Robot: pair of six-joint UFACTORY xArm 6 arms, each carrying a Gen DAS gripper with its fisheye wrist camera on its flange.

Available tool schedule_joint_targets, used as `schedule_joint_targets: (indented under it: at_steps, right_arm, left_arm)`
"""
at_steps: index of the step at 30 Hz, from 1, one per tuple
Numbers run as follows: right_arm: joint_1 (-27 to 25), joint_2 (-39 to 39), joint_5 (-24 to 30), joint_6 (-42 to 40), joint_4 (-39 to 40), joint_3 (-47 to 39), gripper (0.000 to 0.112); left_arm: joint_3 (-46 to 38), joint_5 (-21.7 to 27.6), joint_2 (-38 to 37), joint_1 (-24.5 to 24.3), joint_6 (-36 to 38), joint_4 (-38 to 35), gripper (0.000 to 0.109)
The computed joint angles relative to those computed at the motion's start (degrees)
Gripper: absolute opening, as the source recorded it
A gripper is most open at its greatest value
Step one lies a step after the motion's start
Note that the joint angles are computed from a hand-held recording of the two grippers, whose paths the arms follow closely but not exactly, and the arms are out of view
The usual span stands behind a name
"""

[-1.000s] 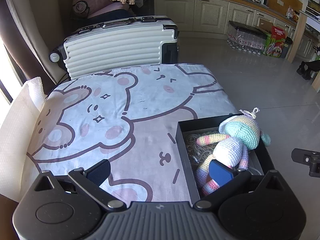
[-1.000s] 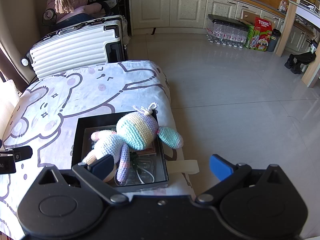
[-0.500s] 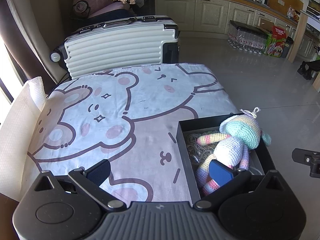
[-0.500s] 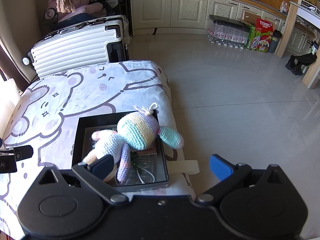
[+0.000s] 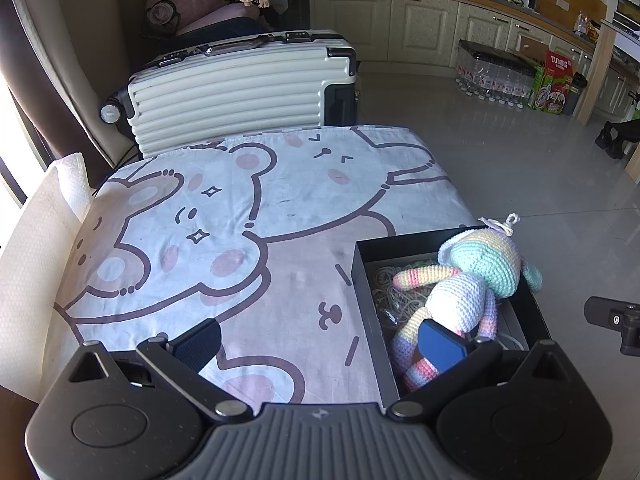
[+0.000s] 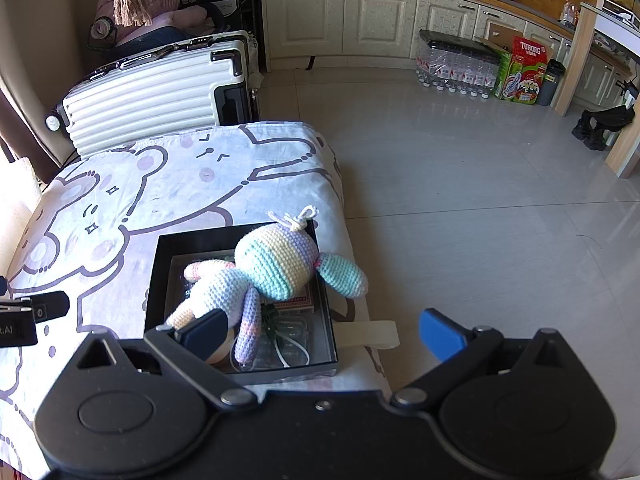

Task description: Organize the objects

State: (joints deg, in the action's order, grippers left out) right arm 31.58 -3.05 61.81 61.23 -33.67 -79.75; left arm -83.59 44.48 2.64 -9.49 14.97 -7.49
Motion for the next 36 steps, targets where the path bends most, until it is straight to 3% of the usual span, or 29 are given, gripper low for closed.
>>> schedule_joint_targets:
  at_steps: [36]
  right_arm:
    - [0.0,-0.2,-0.2,0.1,0.0,0.3,0.103]
  left_arm:
    - [0.4,-0.2,-0.2,0.0,-0.1,-0.2,0.103]
